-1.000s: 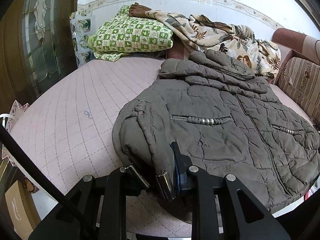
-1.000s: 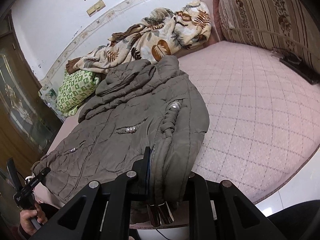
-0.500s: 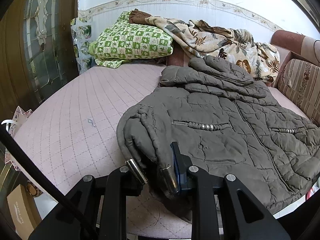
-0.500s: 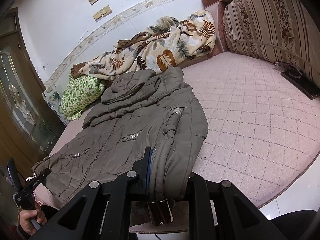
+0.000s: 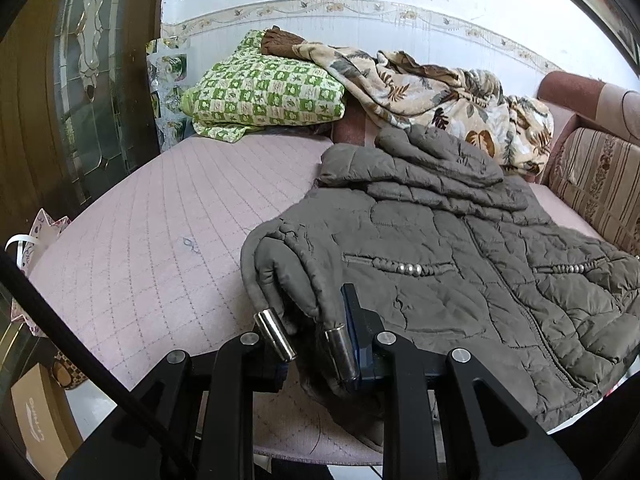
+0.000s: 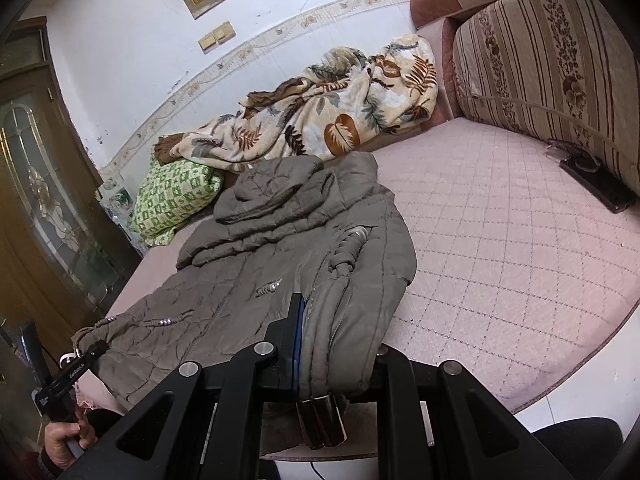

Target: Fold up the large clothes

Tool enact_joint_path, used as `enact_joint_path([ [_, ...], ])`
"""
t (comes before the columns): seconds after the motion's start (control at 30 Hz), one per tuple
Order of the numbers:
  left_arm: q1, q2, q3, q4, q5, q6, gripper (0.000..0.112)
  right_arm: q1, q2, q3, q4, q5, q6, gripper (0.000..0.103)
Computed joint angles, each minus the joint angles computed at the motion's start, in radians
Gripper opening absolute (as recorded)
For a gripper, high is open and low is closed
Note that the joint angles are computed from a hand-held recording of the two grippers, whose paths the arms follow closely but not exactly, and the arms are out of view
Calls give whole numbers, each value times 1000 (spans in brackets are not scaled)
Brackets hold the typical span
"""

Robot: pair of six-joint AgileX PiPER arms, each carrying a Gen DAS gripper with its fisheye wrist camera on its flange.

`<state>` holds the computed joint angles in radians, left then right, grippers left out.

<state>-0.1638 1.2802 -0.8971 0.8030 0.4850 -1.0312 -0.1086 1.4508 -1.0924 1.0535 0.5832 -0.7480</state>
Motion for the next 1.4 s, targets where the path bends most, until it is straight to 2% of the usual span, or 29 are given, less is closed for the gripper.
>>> enact_joint_path([
  [0.17,36,-29,-27,-93,-3,97,22,-35,-20,-22,16,53,-4,15],
  [0.33,62,-31,-59,-127,-10,151,22,-58,-8,-66,47,90,3,15],
  [0.73,63,-6,-134,-117,-2,161,22,-75,25,-151,68,129,26,15],
  [1.07,83,37,-212,-153,-11,215,22,-75,81,-264,60,161,109,15],
  [1.4,102,119,-340,-202,-2,283,22,-44,150,-433,-45,185,232,15],
])
